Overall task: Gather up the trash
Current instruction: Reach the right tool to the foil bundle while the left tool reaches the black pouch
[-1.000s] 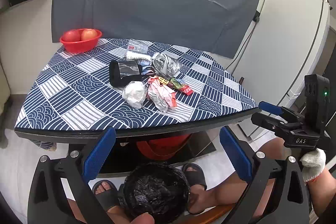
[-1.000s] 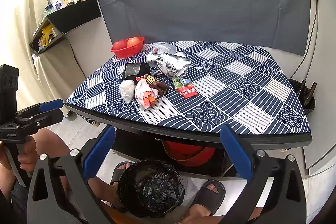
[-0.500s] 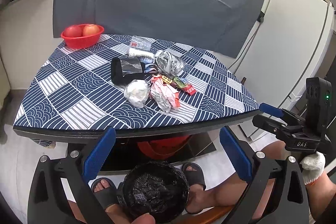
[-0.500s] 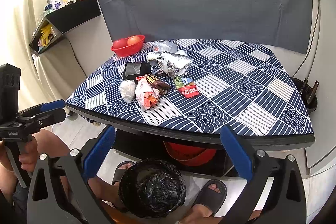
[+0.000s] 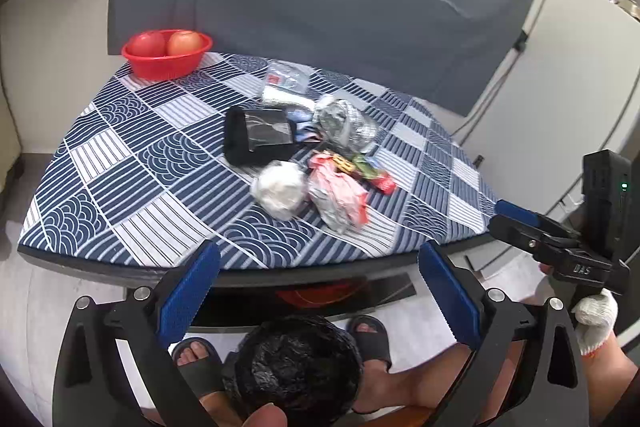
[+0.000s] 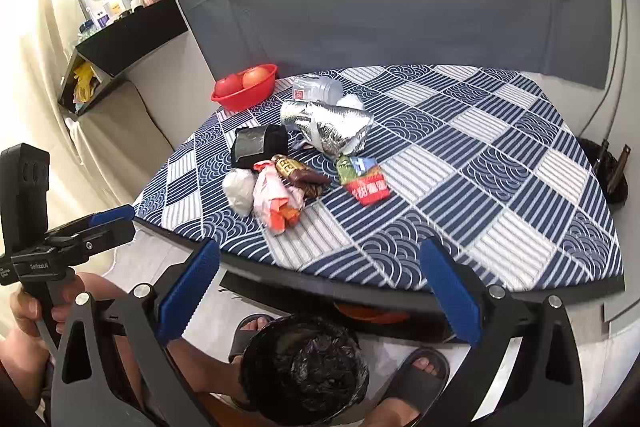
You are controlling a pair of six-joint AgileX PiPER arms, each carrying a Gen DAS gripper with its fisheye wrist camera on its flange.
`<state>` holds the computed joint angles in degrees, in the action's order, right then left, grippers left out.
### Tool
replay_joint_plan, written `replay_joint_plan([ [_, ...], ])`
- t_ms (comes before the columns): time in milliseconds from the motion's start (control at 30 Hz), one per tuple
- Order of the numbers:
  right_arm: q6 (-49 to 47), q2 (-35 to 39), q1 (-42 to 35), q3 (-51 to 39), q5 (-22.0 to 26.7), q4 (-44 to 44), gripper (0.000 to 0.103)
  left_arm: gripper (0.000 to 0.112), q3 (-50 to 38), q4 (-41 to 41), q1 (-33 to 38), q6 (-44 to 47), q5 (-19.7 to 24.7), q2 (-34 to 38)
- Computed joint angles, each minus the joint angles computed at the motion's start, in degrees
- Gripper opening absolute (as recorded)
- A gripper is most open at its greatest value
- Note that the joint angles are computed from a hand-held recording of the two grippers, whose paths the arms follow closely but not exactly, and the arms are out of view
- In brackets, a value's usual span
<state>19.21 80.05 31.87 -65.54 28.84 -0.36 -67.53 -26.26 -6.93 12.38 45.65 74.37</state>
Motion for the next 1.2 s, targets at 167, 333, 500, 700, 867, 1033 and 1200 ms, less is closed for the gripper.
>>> replay_joint_plan([
  [167,-5.17,5.52,-2.63,-5.46,0.93,3.40,0.099,0.096,-4.67,5.16,-0.28,-5.44,-1.02,5.22],
  [333,-9.71,11.56,-5.13,-12.27,2.49,7.52,0.099,0.096,-10.56,5.47,0.68,-5.88,-0.30,10.96],
  [500,-12.88,18.82,-7.43,-21.25,5.14,12.15,0.099,0.096,-16.90,6.87,1.16,-7.13,0.05,16.57],
  [700,-11.39,27.03,-7.56,-32.26,8.50,12.27,0.099,0.096,-24.14,7.34,2.10,-7.87,1.60,22.51],
  [867,-8.86,34.59,-8.32,-42.80,12.61,13.04,0.099,0.096,-28.37,7.08,3.27,-8.31,2.66,25.98],
  [1033,-7.06,40.34,-8.66,-51.24,16.40,13.49,0.099,0.096,-32.01,7.56,4.03,-9.09,3.93,28.67],
  [1200,-2.91,46.71,-8.28,-61.45,21.49,11.75,0.099,0.096,-34.39,7.91,4.51,-9.41,4.86,30.40],
])
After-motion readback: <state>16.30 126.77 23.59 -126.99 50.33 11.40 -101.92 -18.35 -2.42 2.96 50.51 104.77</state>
